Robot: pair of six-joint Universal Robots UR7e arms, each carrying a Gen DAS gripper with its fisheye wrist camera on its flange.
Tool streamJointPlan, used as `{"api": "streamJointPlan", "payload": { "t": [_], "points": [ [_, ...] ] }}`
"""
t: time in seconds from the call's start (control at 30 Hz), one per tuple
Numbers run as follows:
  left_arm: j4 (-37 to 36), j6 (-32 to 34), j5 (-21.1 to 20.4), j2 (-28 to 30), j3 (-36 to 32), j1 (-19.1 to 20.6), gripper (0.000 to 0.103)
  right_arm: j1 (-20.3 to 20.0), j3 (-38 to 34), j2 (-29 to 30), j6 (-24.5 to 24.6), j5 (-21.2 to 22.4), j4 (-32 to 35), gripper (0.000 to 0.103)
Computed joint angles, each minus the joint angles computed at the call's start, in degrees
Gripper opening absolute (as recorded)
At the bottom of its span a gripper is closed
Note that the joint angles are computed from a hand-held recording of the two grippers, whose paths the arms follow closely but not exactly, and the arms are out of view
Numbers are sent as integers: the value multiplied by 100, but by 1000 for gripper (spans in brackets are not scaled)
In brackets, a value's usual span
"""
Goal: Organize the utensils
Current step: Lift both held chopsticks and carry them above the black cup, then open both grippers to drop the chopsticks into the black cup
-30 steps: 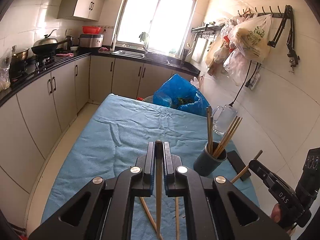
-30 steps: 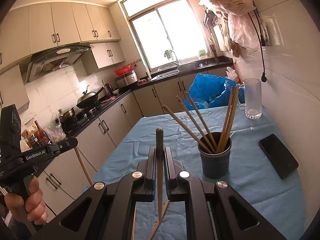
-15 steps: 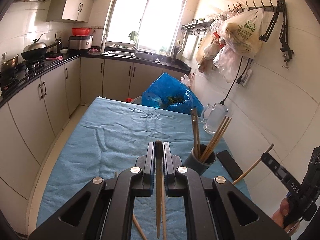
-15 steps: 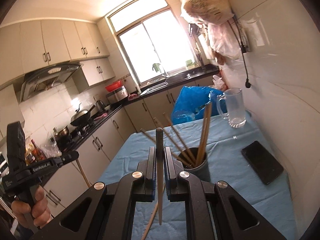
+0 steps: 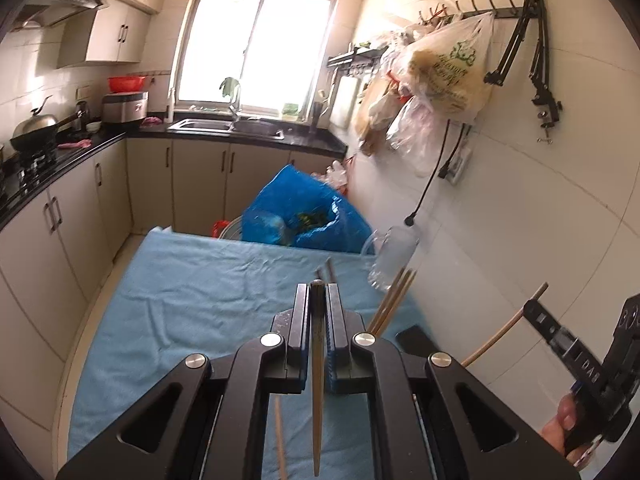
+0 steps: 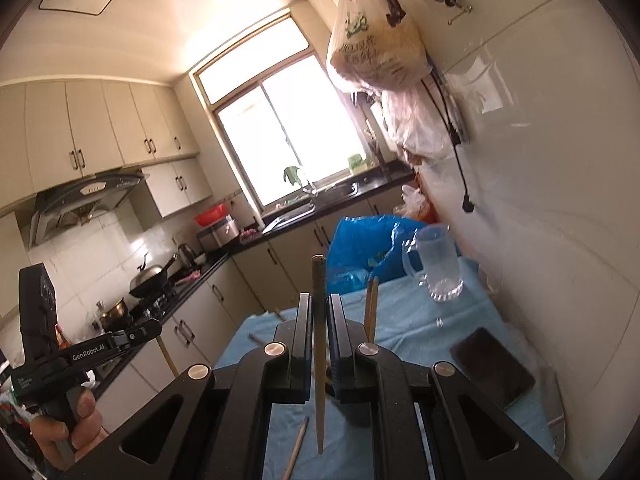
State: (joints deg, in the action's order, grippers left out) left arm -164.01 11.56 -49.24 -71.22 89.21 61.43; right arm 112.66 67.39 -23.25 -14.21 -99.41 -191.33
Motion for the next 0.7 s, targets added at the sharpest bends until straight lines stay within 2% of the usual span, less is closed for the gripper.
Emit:
{"api": "streamJointPlan", "payload": {
  "t": [0.17, 0.33, 0.6, 0.7],
  "points": [
    [135, 188, -109, 414, -624, -85, 7, 20, -492, 127, -29, -58, 186, 8],
    [109, 348, -179, 938, -1281, -87, 7, -6, -1286, 433, 58, -143, 510, 8],
    [36, 347, -294, 1753, -2301, 172, 7, -104, -2722, 1180, 25, -271, 1223, 8],
    [42, 193, -338, 1929, -2461, 319, 7, -153, -3109, 1407, 8, -314, 1471, 8]
  ]
}}
